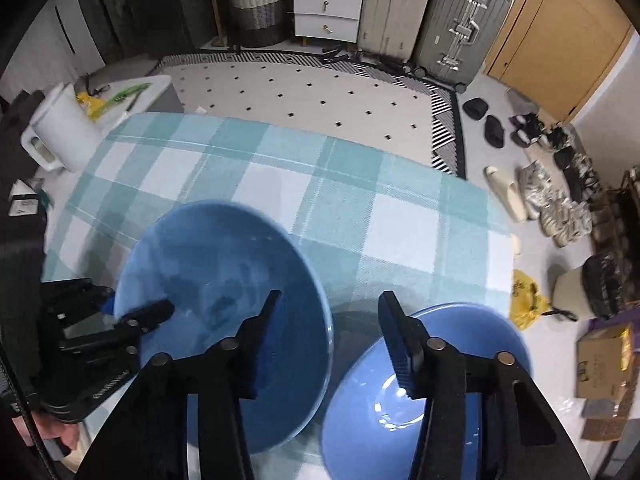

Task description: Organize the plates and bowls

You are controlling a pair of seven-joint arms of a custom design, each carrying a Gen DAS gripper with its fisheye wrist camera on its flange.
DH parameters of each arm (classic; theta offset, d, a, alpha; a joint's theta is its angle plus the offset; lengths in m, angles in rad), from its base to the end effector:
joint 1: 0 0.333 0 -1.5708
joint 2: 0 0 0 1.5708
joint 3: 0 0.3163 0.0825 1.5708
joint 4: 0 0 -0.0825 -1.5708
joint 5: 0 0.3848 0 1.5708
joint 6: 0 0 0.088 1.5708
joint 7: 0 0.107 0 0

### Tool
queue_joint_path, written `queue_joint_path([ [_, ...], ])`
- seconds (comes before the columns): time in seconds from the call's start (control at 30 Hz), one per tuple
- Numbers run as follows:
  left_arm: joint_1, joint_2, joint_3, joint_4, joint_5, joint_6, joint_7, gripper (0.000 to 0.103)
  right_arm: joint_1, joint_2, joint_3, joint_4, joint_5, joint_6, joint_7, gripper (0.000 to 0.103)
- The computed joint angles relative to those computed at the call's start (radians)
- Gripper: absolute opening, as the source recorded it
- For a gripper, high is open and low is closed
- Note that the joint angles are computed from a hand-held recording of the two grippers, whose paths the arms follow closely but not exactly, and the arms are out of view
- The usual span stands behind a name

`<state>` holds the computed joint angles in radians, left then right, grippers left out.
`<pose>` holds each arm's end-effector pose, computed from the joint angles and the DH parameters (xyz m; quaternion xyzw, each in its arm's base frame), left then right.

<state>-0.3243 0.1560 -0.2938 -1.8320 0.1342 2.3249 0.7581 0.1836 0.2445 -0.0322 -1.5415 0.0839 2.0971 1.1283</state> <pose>0.5227 -0.3578 0.4843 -0.7403 0.6492 -0.1684 0.0460 0.6581 0.1068 0.5436 -0.8651 0.4757 -0.1032 0.1208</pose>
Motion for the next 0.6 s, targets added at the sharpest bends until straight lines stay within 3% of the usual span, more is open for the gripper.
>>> queue_joint_path([
  [0.33, 0.000, -0.017, 0.003, -0.006, 0.008, -0.051, 0.012, 0.020, -0.013, -0.005, 0.005, -0.009, 0.061, -0.052, 0.017, 0.028],
  [0.6, 0.006, -0.036, 0.007, -0.027, -0.008, -0.056, 0.024, 0.020, 0.005, -0.022, 0.006, -0.056, 0.021, -0.058, 0.050, 0.018],
])
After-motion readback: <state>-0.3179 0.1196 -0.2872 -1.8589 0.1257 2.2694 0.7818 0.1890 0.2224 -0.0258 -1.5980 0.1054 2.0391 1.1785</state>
